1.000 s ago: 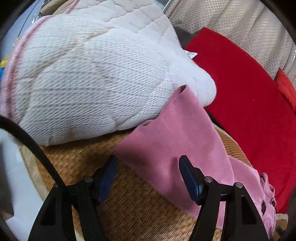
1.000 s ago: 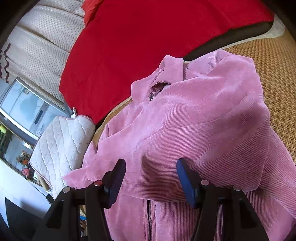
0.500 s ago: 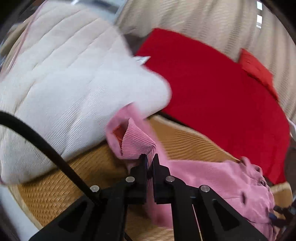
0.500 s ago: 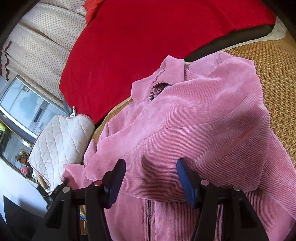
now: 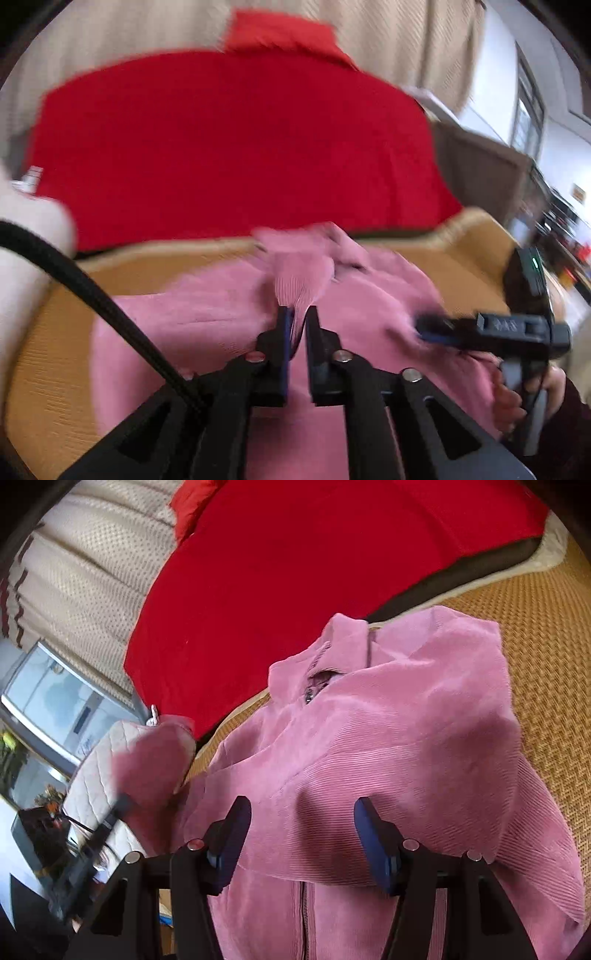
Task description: Fold large clothes
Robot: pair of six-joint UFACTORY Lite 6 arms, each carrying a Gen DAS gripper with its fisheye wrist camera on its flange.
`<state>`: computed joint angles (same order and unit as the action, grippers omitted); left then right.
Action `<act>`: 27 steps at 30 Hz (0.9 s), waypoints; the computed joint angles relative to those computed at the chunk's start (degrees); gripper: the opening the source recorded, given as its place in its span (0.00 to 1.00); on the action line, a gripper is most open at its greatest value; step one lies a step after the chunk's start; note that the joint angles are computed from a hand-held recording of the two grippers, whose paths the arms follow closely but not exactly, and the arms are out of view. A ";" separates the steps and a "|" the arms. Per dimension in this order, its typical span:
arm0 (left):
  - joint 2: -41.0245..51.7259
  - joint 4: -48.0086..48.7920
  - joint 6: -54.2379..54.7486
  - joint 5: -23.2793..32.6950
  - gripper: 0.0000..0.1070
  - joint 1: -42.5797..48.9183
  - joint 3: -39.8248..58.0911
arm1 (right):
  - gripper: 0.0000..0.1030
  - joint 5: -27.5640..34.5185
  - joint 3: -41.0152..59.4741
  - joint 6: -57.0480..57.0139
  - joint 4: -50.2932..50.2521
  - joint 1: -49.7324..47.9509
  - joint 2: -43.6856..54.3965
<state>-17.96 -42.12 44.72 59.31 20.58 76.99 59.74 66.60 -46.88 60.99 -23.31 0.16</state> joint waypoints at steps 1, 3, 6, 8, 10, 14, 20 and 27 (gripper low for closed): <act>0.05 0.64 -1.54 0.18 0.25 -2.16 -0.67 | 0.61 0.59 0.27 0.08 0.17 -0.51 0.42; -2.66 -2.04 -0.42 0.04 0.46 -0.64 -3.80 | 0.61 2.56 1.07 0.27 0.92 -1.89 1.68; -7.32 -9.07 3.02 0.91 0.56 9.72 -7.93 | 0.61 7.00 1.94 -0.56 3.26 -3.25 3.28; -6.96 -10.62 5.10 0.75 0.56 17.40 -8.32 | 0.62 8.31 1.86 -1.15 4.20 -2.84 3.34; -4.88 -6.02 3.13 -4.28 0.56 20.80 -8.37 | 0.63 9.71 1.47 -1.64 5.51 -1.48 3.49; 1.85 2.46 -3.53 -7.80 0.55 22.79 -6.93 | 0.63 8.51 0.26 -2.51 7.33 4.34 2.66; 2.68 11.12 -4.88 -9.92 0.55 17.83 -8.27 | 0.63 -3.44 0.72 -0.62 6.92 15.94 3.97; 4.01 9.45 -2.99 -7.87 0.55 18.44 -8.14 | 0.08 -17.05 1.68 2.05 -2.26 29.09 5.56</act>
